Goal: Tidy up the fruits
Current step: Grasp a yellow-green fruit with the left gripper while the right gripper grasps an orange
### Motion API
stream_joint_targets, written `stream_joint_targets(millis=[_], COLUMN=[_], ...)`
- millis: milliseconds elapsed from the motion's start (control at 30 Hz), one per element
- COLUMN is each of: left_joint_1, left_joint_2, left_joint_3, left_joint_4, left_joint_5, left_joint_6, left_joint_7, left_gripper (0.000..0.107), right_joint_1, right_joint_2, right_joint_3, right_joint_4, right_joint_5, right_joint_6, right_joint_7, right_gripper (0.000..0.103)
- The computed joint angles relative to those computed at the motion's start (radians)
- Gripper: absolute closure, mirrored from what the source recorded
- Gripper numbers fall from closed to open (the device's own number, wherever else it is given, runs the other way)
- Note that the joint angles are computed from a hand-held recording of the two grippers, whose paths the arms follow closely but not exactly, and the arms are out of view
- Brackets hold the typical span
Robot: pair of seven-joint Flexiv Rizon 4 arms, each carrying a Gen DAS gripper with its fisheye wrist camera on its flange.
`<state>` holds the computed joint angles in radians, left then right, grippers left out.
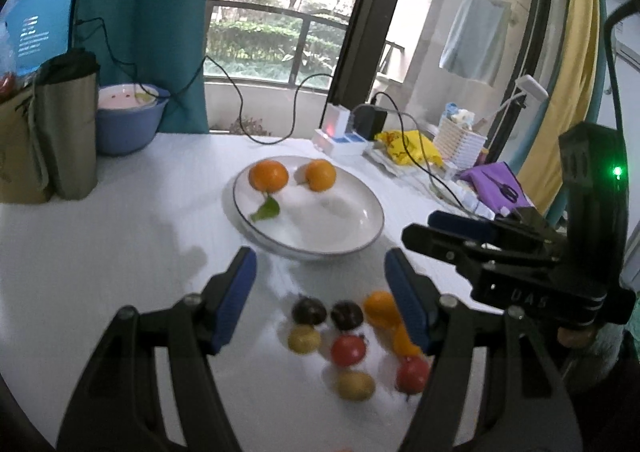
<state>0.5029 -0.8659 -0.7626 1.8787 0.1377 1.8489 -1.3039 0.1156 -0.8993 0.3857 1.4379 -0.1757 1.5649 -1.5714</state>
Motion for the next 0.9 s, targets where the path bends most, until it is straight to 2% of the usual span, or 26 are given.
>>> stream_joint_targets(millis=[267, 467, 633, 900], left_joint_1=[-0.006, -0.038, -0.078, -0.135], left_joint_2=[0.035, 0.049, 0.056, 0.067], left_joint_3=[0.029, 0.078, 0.128, 0.174], left_joint_4=[0.076, 0.099, 0.106, 0.094], left_joint_5=[0.025, 0.034, 0.021, -0.024], left_joint_6=[0.049, 0.059, 0.034, -0.020], left_joint_7=[-0.054, -0.098, -0.109, -0.059], left_gripper=[0.039, 0.039, 0.039, 0.039], right_joint_1=[-0.019, -0.042, -0.064, -0.075], right_joint_2=[0.041, 0.046, 0.027, -0.003], right_joint_3=[0.007, 0.025, 0.056, 0.088], right_joint_4=[0.110, 0.164, 0.170, 0.137], right_joint_5=[0.000, -0.025, -0.047, -0.022], right_joint_6=[0.058, 0.080, 0.053, -0.024], right_joint_7=[0.010, 0.029, 0.030, -0.002], right_gripper=[0.054, 0.054, 0.054, 0.054])
